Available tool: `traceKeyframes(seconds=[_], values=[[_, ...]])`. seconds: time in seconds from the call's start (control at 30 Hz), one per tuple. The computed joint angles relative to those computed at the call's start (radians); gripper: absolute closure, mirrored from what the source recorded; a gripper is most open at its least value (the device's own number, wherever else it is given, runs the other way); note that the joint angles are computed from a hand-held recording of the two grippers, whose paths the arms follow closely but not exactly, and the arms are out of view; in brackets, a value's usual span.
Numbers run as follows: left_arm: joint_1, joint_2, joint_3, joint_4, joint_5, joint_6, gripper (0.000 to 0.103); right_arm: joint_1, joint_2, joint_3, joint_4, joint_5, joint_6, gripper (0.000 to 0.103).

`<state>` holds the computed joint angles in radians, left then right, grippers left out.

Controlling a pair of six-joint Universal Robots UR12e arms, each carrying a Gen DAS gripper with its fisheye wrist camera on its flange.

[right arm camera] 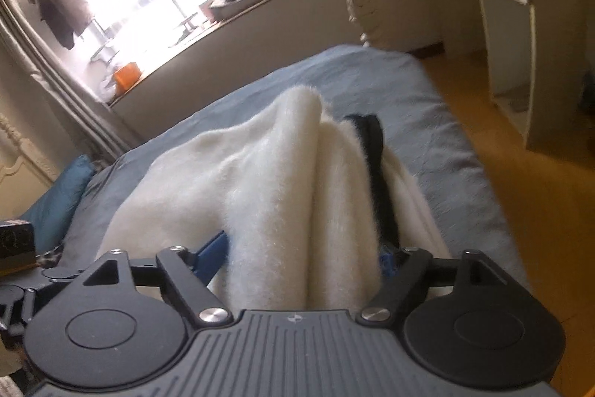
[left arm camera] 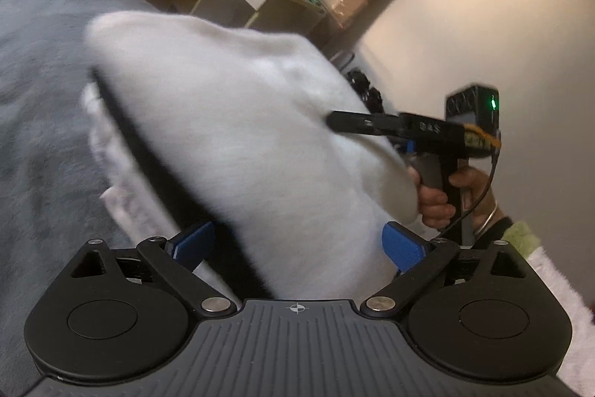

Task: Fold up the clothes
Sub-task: 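Lift the folded sweater with both tools and carry it to the clothes stack, then lower the sweater onto the stack and open both tools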

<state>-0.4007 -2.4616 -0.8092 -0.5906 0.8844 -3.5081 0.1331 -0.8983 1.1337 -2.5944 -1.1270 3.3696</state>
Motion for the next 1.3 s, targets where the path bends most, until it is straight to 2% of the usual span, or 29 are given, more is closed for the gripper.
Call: traceKeyframes(seconds=[0.07, 0.13, 0.33, 0.43, 0.5, 0.6, 0.77, 0.9, 0.93, 1.0, 1.07, 1.1, 1.13, 1.23, 1.3], values=[[0.017, 0.017, -0.039, 0.042, -0.005, -0.033, 0.005, 0.0, -0.014, 0.035, -0.079, -0.037, 0.044, 0.021], [0.033, 0.024, -0.059, 0.08, 0.013, -0.068, 0.005, -0.003, -0.032, 0.088, -0.201, -0.078, 0.127, 0.02], [0.059, 0.021, -0.057, 0.168, 0.114, -0.167, 0.005, -0.002, -0.098, 0.314, -0.703, -0.232, 0.522, 0.017], [0.055, 0.015, -0.041, 0.165, 0.14, -0.146, 0.005, 0.028, -0.144, 0.429, -0.823, -0.298, 0.599, 0.018], [0.052, 0.013, -0.032, 0.155, 0.153, -0.122, 0.005, 0.057, -0.169, 0.484, -0.849, -0.331, 0.606, 0.022], [0.046, 0.03, -0.05, 0.117, 0.177, -0.045, 0.005, 0.118, -0.2, 0.529, -0.808, -0.4, 0.588, 0.035], [0.05, 0.127, -0.185, 0.074, 0.212, 0.137, 0.006, 0.224, -0.198, 0.495, -0.685, -0.515, 0.494, 0.041], [0.061, 0.234, -0.34, 0.052, 0.267, 0.298, 0.005, 0.338, -0.151, 0.369, -0.466, -0.808, 0.18, 0.041], [0.064, 0.262, -0.382, 0.05, 0.275, 0.324, 0.005, 0.361, -0.135, 0.342, -0.434, -0.86, 0.133, 0.041], [0.071, 0.315, -0.468, 0.054, 0.288, 0.366, 0.005, 0.398, -0.109, 0.299, -0.386, -0.932, 0.118, 0.042], [0.077, 0.366, -0.551, 0.059, 0.306, 0.403, 0.005, 0.435, -0.083, 0.256, -0.337, -1.0, 0.128, 0.041], [0.077, 0.389, -0.593, 0.075, 0.317, 0.414, 0.005, 0.452, -0.073, 0.238, -0.313, -1.031, 0.172, 0.041], [0.078, 0.41, -0.631, 0.095, 0.322, 0.421, 0.005, 0.466, -0.066, 0.224, -0.289, -1.04, 0.226, 0.041], [0.083, 0.463, -0.729, 0.142, 0.316, 0.435, 0.005, 0.504, -0.061, 0.201, -0.239, -1.002, 0.402, 0.041], [0.086, 0.491, -0.777, 0.157, 0.307, 0.444, 0.004, 0.534, -0.051, 0.174, -0.192, -1.036, 0.452, 0.04]])
